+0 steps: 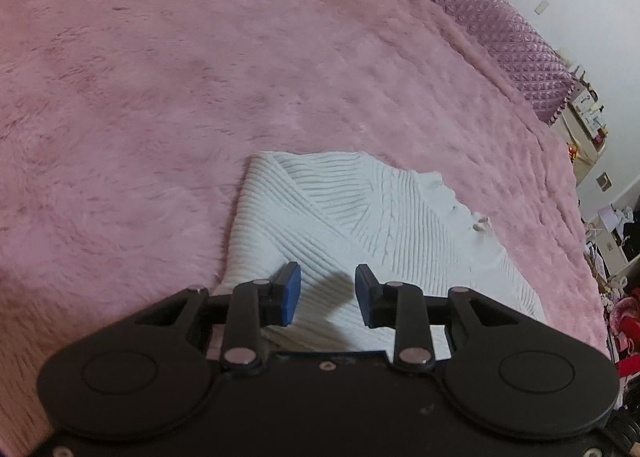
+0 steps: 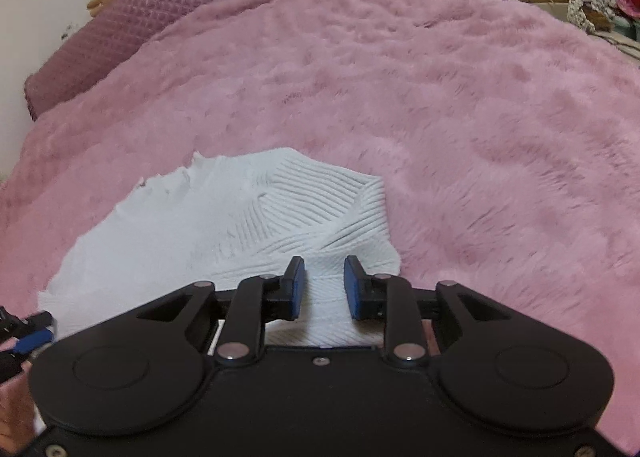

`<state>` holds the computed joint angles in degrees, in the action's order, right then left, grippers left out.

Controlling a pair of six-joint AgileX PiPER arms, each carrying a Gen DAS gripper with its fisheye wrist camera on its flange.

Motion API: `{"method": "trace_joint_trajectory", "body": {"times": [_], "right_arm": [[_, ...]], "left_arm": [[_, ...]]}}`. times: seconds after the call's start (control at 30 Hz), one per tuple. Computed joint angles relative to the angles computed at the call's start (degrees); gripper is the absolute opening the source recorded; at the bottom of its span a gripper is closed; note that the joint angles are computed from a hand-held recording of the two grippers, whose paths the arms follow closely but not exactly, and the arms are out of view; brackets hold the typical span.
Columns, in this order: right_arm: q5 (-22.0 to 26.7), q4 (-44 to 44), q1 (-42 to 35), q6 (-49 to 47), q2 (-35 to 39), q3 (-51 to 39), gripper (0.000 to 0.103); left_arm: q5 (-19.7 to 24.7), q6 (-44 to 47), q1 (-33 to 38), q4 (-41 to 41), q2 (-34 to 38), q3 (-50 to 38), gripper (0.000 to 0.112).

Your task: Fold small clothes

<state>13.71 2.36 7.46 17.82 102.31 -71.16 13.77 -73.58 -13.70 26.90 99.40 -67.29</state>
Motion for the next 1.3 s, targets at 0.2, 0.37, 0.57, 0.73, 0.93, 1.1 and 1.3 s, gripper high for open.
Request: {"method": "trace_joint_trajectory", "body": {"times": [0.2, 0.37, 0.57, 0.73, 0.93, 1.1, 1.3], "right_arm": [[3.29, 10.91, -1.24, -11.35, -4.78, 0.64, 0.029], [8.99, 26.31, -3.4, -31.94, -16.56, 6.5, 0.047], [24.59, 27.96, -6.79, -41.23, -31.8, 12.5, 0.054], [36.16, 15.78, -3.45, -31.43, -41.79, 15.19, 0.055], [47.27, 9.53, 2.72, -21.37, -50.59, 20.06, 0.057], [51.12, 8.12, 5.07, -15.54, -55.24, 25.07, 0.057], [53.27, 8.53, 3.04, -13.85, -57.25, 28.93, 0.057]], "left_arm": [[2.84, 9.99, 0.6, -8.35, -5.74, 0.19, 0.032], [8.55, 24.6, 0.32, -17.96, -17.47, 3.85, 0.046], [22.4, 30.8, -4.1, -20.95, -33.63, 10.07, 0.056], [38.86, 17.02, -19.1, -9.67, -42.08, 12.94, 0.058], [51.47, -0.04, -40.91, -4.66, -48.34, 18.6, 0.058], [54.95, -4.37, -51.04, -2.78, -46.17, 19.42, 0.059], [51.19, 13.69, -37.37, -17.61, -45.04, 20.67, 0.059]]}}
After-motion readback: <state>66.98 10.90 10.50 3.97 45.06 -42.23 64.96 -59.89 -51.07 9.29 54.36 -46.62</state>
